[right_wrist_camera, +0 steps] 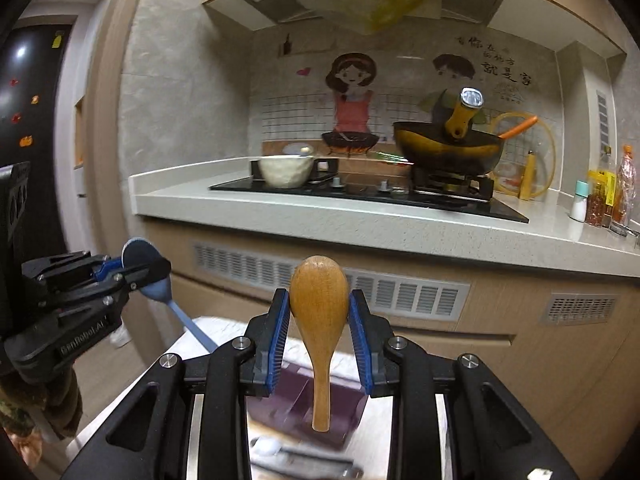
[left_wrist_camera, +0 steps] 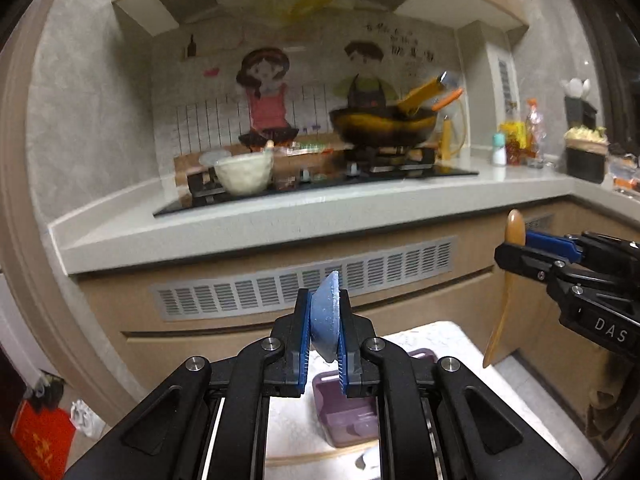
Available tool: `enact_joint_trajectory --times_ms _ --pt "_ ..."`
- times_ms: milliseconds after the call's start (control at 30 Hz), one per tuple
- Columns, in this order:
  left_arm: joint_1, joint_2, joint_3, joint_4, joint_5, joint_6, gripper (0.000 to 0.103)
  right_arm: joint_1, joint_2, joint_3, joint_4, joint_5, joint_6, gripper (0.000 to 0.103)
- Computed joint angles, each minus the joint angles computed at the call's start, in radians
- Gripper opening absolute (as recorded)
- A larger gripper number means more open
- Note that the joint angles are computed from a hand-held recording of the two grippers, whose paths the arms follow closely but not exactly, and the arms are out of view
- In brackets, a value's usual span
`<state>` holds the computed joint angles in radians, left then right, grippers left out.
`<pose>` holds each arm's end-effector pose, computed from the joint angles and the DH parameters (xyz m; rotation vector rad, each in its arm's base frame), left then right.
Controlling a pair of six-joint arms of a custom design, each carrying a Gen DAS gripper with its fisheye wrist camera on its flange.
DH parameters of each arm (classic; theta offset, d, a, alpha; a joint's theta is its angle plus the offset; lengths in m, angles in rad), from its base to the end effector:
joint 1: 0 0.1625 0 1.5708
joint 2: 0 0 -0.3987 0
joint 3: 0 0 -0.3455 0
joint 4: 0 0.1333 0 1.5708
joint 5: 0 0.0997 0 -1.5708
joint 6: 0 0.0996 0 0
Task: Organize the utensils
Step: 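Drop blue spoon into caddy with left tool while right drops wooden spoon, then grasp white ball end of metal spoon with left tool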
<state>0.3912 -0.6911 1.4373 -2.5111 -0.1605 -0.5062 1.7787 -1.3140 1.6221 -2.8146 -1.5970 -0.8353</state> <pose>-0.5235 -0.4665 0.1857 0.4894 1.8850 -1.3590 0.2455 -0.5305 0.4645 1.2627 -2.2312 1.2217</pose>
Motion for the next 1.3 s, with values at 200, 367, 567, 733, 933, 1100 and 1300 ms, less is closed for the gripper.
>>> enact_joint_trajectory --times_ms 200,367,567,733,933,1100,1300 --pt "0.125 0.054 -0.058 -0.031 -0.141 -0.007 0.011 -0.06 0.153 -0.066 -0.028 -0.017 0.059 0.028" --pt "0.197 0.1 -0.061 -0.078 -0.237 0.004 0.018 -0.106 0.223 -0.069 0.0 -0.057 0.072 0.028" --pt "0.214 0.109 -0.015 -0.118 -0.304 0.024 0.055 -0.145 0.23 -0.075 0.114 -0.104 0.066 0.04" --pt "0.165 0.074 0.125 -0.296 -0.299 0.063 0.067 -0.198 0.145 0.003 0.13 -0.108 0.002 0.046" --pt "0.137 0.028 0.257 -0.252 -0.344 -0.071 0.069 -0.284 0.044 0.128 0.196 -0.128 -0.076 0.053" --pt "0.174 0.046 0.259 -0.116 -0.492 -0.132 0.069 -0.326 0.006 0.235 0.166 -0.166 -0.142 0.053" --pt "0.207 0.11 0.208 -0.085 -0.569 -0.084 0.058 -0.327 -0.001 0.275 0.145 -0.169 -0.149 0.053"
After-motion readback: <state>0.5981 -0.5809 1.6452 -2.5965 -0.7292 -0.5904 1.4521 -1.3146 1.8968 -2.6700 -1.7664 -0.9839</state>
